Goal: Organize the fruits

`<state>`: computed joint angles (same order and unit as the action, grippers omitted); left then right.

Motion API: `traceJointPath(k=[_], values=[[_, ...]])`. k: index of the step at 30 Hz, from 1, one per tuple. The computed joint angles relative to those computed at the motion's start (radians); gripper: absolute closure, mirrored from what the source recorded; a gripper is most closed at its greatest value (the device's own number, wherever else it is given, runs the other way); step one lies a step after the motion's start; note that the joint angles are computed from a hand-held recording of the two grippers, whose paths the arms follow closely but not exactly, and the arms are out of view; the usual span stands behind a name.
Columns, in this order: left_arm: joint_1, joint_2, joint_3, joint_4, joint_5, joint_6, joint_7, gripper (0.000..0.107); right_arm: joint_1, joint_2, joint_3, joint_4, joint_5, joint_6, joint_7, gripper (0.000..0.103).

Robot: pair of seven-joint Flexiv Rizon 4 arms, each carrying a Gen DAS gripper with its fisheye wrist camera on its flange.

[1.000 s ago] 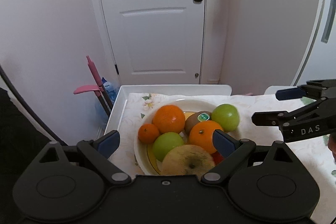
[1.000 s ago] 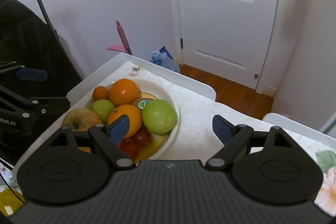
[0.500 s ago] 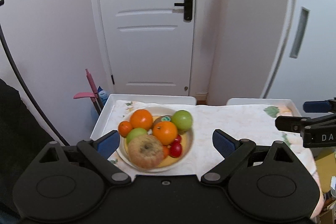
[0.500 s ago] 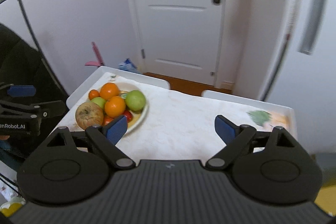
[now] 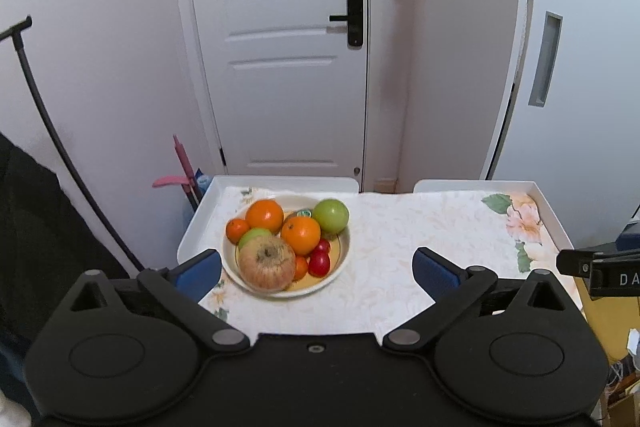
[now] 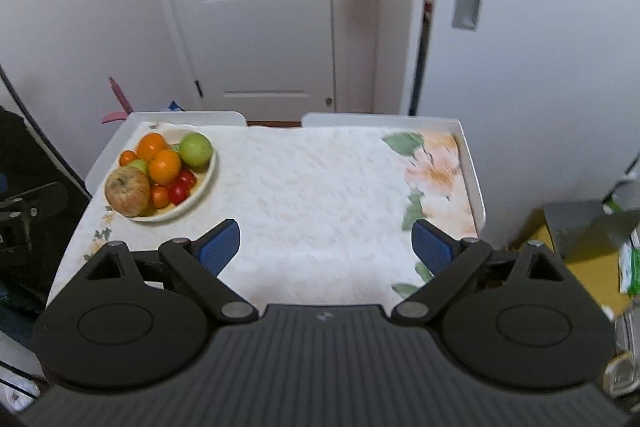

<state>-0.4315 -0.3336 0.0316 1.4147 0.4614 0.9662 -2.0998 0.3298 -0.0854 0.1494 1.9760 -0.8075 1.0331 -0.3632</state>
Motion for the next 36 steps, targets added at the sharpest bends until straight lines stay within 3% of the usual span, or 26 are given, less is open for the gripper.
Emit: traceJointPath(k=[36], values=[[-0.003,0.007,-0.003,0.015,0.021,-0.001,-0.007,0.004,0.005,0.015,0.012,0.016,-0.022,-0.066,0.065,0.0]])
